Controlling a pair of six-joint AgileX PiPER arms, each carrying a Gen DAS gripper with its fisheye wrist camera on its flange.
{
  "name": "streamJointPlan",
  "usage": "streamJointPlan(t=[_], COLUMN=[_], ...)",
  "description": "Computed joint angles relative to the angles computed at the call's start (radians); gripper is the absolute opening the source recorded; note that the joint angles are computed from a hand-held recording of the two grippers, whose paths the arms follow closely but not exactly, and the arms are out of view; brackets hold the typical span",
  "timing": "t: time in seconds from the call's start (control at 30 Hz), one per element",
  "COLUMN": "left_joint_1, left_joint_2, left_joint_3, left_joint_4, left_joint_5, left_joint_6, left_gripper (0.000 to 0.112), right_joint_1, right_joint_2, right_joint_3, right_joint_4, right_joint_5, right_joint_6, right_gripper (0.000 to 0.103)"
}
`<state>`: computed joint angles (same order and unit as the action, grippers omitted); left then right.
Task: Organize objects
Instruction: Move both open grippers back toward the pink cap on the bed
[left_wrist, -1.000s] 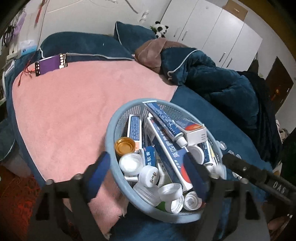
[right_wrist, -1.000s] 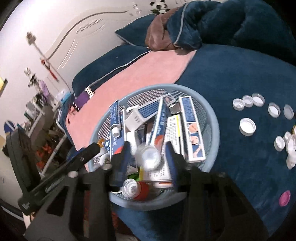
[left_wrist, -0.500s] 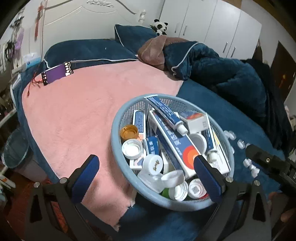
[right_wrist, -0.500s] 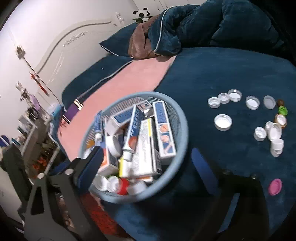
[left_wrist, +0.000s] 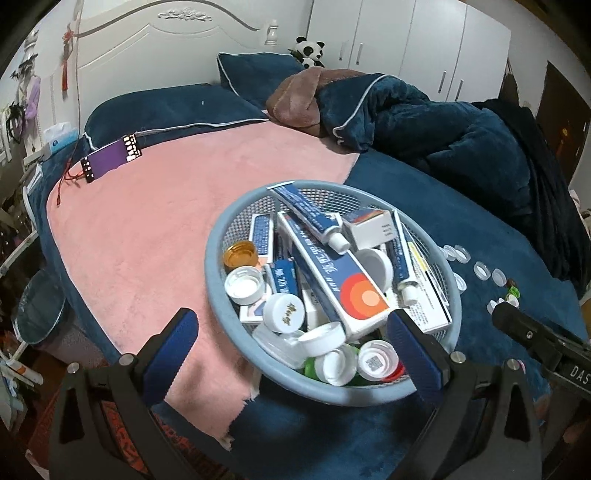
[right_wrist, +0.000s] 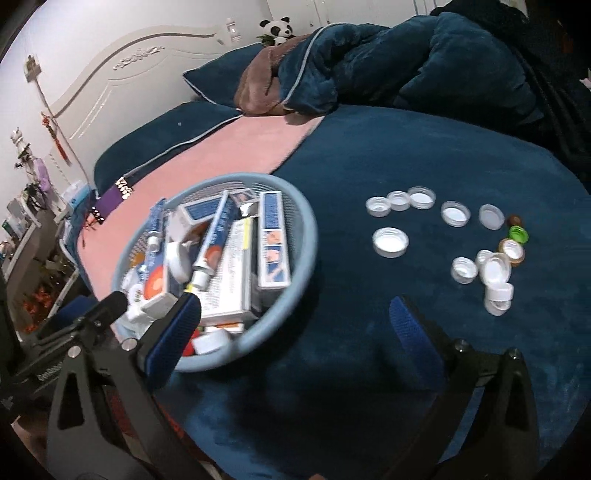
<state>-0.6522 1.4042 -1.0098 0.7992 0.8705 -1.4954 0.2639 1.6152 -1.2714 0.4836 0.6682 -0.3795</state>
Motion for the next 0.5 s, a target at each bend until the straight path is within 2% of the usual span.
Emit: streamJointPlan(t=[0.5], left_joint_1=[-0.064], left_joint_2=[0.079], left_joint_3=[-0.091], left_joint_4=[0.016], left_joint_5=[0.019], left_joint_6=[0.021], left_gripper=[0.102], right_joint_1=[-0.126], right_joint_2=[-0.016], right_joint_3=[0.025], right_joint_4=[0.01], right_joint_5=[0.02], right_joint_6=[-0.024], right_gripper=[0.103])
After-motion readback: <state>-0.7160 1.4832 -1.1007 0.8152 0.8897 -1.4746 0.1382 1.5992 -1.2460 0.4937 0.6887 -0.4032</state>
